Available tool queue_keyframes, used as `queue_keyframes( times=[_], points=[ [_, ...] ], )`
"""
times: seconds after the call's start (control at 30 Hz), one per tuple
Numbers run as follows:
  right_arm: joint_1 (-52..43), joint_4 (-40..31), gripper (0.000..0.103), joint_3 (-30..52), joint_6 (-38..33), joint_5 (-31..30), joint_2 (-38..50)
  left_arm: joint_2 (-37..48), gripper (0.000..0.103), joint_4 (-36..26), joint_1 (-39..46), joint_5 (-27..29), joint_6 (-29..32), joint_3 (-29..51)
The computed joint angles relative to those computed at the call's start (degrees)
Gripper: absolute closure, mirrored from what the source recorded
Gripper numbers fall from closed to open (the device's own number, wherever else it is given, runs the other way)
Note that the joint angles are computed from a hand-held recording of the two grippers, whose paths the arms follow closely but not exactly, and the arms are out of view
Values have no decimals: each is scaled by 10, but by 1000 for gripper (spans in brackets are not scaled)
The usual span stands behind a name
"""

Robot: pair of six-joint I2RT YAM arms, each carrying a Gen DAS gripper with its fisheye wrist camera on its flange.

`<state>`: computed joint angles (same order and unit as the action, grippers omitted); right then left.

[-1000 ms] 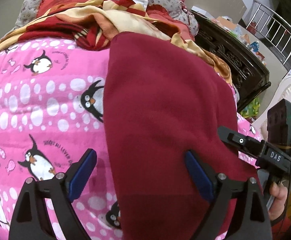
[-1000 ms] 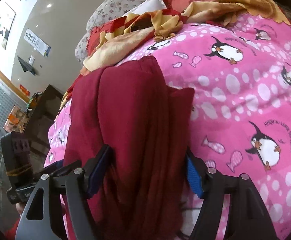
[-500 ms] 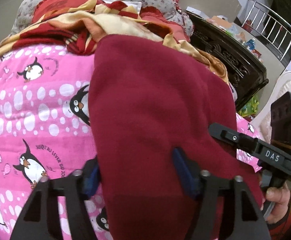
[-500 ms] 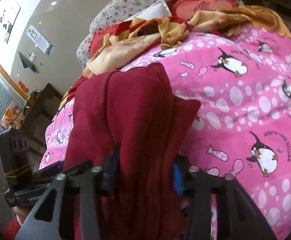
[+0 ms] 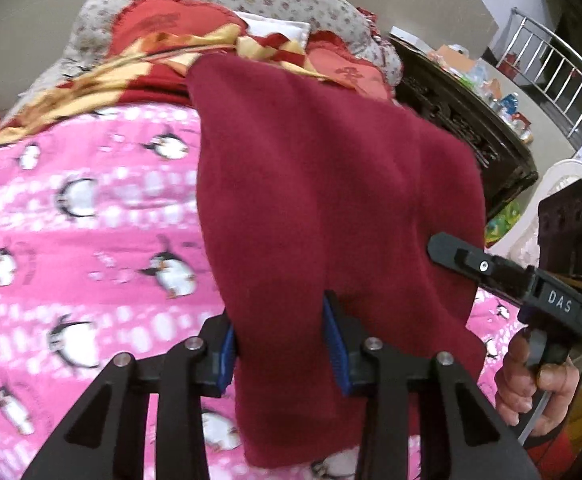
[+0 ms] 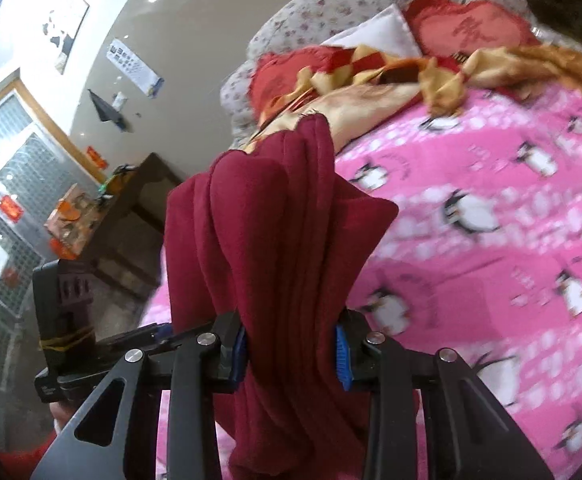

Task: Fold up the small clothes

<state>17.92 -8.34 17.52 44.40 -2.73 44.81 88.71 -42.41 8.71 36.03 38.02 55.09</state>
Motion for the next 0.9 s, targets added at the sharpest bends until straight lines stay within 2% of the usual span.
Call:
queue_keyframes(
  times=[0.17, 0.23, 0.3, 0.33, 0.4, 0.43, 0.5, 0.63, 0.7, 0.8, 0.9],
  points=[
    [66, 74, 66, -3, 54, 5, 58, -11, 64, -48, 51, -25, 41, 24],
    [91, 82, 66, 8, 57, 17, 86, -1, 64, -63, 70, -27, 60, 29],
    [102, 95, 64, 14, 60, 25, 121, 25, 63, -59, 84, -36, 64, 30],
    [98, 105, 60, 17, 61, 21, 147, 32, 62, -42, 86, -45, 60, 21],
    [98, 71, 58, 46, 62, 44, 211, 38, 61, 11, 79, -68, 47, -9],
    [107, 37, 58, 65, 64, 69, 237, 30, 61, 59, 75, -84, 34, -37],
    [140, -12, 58, 78, 68, 128, 228, 17, 58, 114, 72, -104, 22, -67],
    [224, -81, 58, 99, 57, 194, 161, 18, 42, 102, 92, -79, 26, -69],
    [280, -77, 59, 115, 47, 210, 165, 1, 40, 115, 95, -79, 26, -84],
    [336, -53, 68, 136, 36, 217, 221, -33, 39, 132, 97, -82, 24, -110],
    [350, -82, 79, 147, 76, 235, 308, -76, 32, 144, 120, -72, 36, -141]
  ],
)
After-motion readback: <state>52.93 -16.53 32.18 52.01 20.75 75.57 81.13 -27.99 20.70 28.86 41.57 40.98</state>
